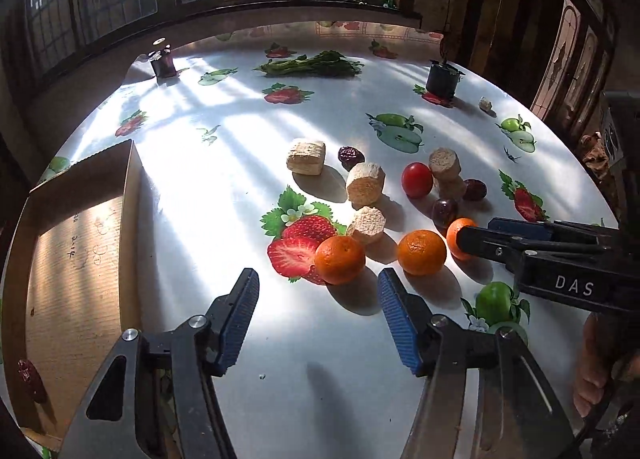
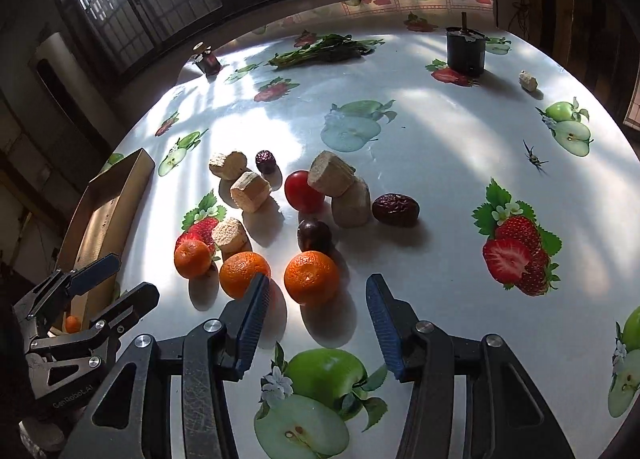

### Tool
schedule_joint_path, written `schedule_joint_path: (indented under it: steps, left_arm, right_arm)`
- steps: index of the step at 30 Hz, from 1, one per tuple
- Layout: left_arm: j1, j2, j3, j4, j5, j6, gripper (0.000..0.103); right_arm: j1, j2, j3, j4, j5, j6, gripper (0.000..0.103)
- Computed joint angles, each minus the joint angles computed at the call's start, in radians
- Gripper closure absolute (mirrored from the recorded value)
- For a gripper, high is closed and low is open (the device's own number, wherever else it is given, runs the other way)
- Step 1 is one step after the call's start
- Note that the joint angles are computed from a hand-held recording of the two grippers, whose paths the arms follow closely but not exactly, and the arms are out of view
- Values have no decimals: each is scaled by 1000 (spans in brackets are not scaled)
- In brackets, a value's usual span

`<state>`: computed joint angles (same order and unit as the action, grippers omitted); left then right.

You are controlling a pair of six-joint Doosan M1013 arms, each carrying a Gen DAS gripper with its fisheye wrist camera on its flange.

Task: Organize fruits
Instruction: 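Grasp a mandarin with the left tool while the right tool grasps another mandarin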

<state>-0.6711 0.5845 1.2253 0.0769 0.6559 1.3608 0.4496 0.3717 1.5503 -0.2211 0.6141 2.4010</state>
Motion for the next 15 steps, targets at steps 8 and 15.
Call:
schedule_joint_path:
  steps: [8,15]
  left_arm:
    - [7,63,-78,-125,37,134,43]
    - [16,84,-100,-173,75,154,71]
  right_arm:
    - [-13,26,-14,26,5,-6,56]
    - [-1,32,-21,-18,18,-10,56]
